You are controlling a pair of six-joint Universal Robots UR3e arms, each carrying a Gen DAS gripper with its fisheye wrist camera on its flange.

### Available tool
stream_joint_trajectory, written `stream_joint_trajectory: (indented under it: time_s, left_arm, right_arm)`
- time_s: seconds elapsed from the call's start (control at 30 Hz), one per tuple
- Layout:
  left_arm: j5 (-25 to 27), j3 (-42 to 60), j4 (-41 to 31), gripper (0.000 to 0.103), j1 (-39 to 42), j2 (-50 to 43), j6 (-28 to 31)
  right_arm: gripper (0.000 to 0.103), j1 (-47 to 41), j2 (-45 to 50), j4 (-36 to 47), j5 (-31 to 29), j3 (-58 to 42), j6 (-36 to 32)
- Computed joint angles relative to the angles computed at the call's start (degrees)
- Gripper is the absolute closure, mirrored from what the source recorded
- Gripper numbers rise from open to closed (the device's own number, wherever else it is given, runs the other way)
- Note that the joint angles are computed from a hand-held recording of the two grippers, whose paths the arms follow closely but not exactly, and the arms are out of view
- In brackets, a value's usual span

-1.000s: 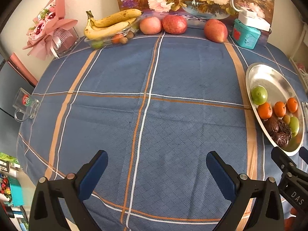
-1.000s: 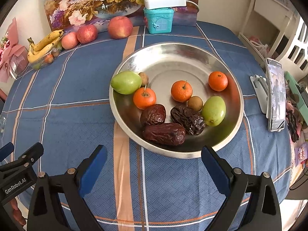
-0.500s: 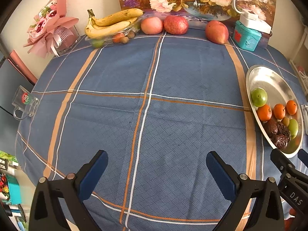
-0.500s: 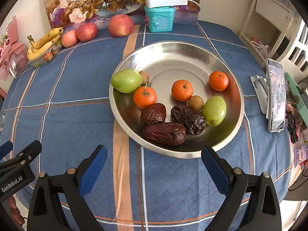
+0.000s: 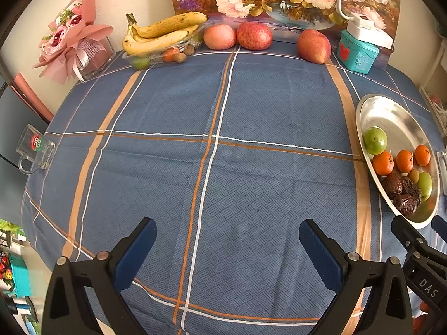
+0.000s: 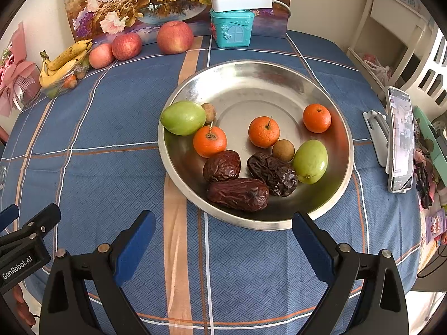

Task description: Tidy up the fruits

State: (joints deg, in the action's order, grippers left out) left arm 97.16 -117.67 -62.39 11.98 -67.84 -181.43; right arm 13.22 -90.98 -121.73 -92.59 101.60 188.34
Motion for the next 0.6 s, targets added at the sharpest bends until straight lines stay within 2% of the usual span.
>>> stream_joint_trajectory:
  time_s: [0.6]
  left_arm:
    - [-0.1, 0.2, 0.0, 0.0, -0.2, -0.1, -0.3]
  right_arm:
    - [0.005, 0.0, 0.2, 0.0, 0.0, -0.1, -0.5]
